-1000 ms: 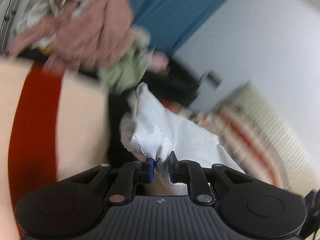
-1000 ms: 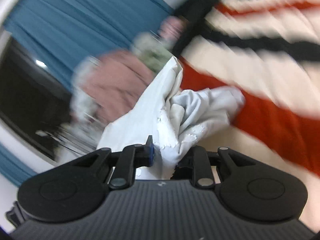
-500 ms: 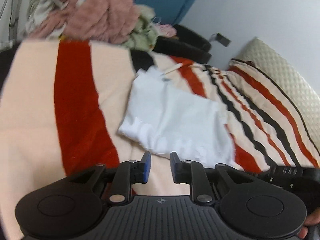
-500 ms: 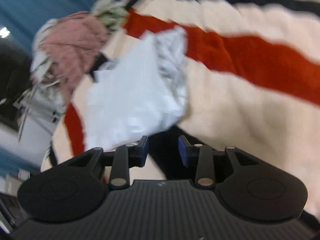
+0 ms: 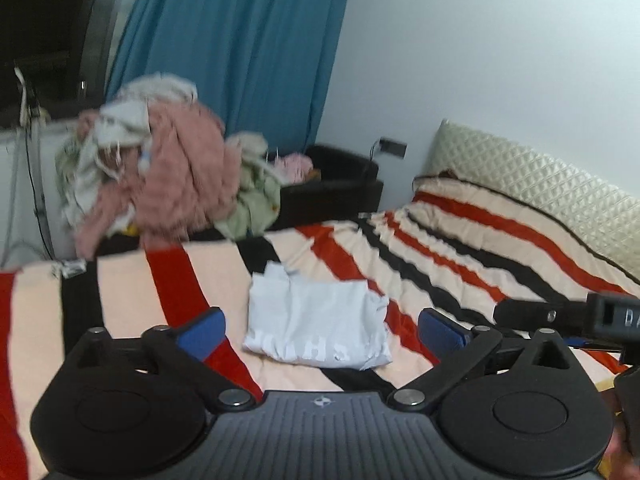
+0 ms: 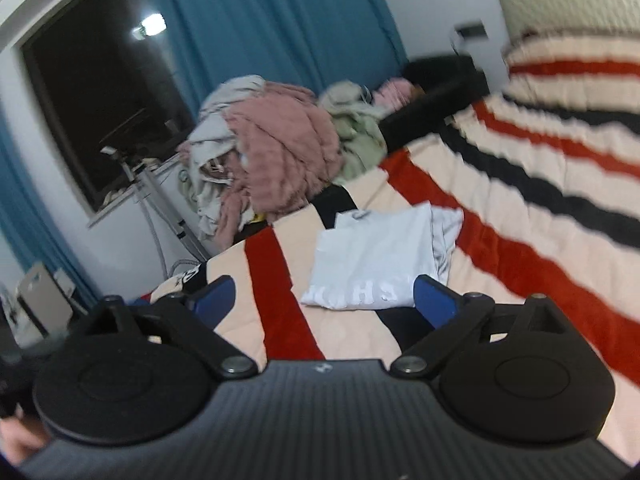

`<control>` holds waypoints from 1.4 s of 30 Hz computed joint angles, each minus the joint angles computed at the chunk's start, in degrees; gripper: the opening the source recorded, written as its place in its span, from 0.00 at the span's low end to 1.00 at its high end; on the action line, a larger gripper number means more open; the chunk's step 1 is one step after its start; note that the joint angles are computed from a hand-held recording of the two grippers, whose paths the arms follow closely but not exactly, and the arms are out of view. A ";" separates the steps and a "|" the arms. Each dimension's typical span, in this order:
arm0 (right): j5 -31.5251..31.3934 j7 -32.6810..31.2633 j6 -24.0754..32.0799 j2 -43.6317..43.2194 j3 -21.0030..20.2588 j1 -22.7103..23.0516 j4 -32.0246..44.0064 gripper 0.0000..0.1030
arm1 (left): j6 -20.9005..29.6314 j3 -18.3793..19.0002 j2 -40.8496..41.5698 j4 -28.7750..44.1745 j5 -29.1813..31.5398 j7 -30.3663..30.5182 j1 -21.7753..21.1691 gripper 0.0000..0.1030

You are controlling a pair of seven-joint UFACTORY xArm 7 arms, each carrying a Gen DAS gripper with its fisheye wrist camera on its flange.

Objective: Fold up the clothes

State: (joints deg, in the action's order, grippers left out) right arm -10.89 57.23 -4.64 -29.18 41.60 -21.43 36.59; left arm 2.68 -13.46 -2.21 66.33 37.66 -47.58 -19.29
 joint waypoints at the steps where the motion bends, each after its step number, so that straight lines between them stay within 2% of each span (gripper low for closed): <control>1: 0.10 0.47 0.49 -2.74 0.47 0.31 -1.14 0.94 | -0.08 -0.34 -2.53 -1.88 2.02 -2.12 0.38 1.00; 5: 0.05 2.73 0.85 -11.64 3.38 0.30 -5.27 0.94 | -0.38 -3.96 -11.60 -9.56 2.99 -4.08 3.76 1.00; 7: 0.13 4.12 0.23 -14.78 5.71 -0.62 -6.83 0.94 | -0.71 -7.53 -15.53 -12.96 4.45 -5.74 7.59 1.00; 10: 0.43 6.58 -0.62 -19.58 10.53 -3.20 -8.60 0.94 | -5.78 -17.38 -22.16 -18.37 8.72 -12.22 20.44 1.00; 12: 0.48 8.46 -0.76 -22.24 14.49 -5.92 -9.00 0.94 | -9.53 -21.73 -26.87 -22.24 8.26 -14.24 26.48 1.00; 14: 0.70 10.74 -0.78 -24.01 17.91 -8.11 -9.20 0.94 | -11.99 -23.88 -29.92 -25.32 6.67 -14.58 29.59 1.00; 17: 0.00 12.59 -1.03 -24.01 21.30 -10.39 -8.68 0.94 | -13.30 -24.11 -31.73 -28.43 4.11 -13.78 30.35 1.00; 21: -1.21 14.22 -0.22 -25.42 24.20 -12.74 -7.23 0.94 | -13.19 -21.96 -31.92 -30.74 0.14 -12.84 28.75 1.00; 24: -1.56 15.67 -0.17 -25.74 25.82 -14.09 -6.65 0.94 | -13.26 -22.96 -33.95 -32.29 -2.36 -11.64 30.33 1.00; 29: -1.73 17.97 -0.10 -25.65 28.07 -16.03 -5.85 0.94 | -13.00 -23.09 -34.36 -33.45 -5.50 -8.34 30.09 1.00; 35: -2.71 19.26 1.70 -25.87 29.33 -17.12 -4.83 0.94 | -13.09 -26.41 -34.82 -33.54 -9.02 -4.27 31.99 1.00; 42: -4.07 20.03 4.19 -26.40 29.62 -16.99 -4.08 0.94 | -12.70 -26.18 -33.92 -34.15 -14.11 -0.41 30.32 1.00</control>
State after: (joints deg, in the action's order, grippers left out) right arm -14.96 77.26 -0.45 -55.58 71.22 -38.42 32.51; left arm -10.02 -39.64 -36.13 32.18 23.55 -47.99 11.03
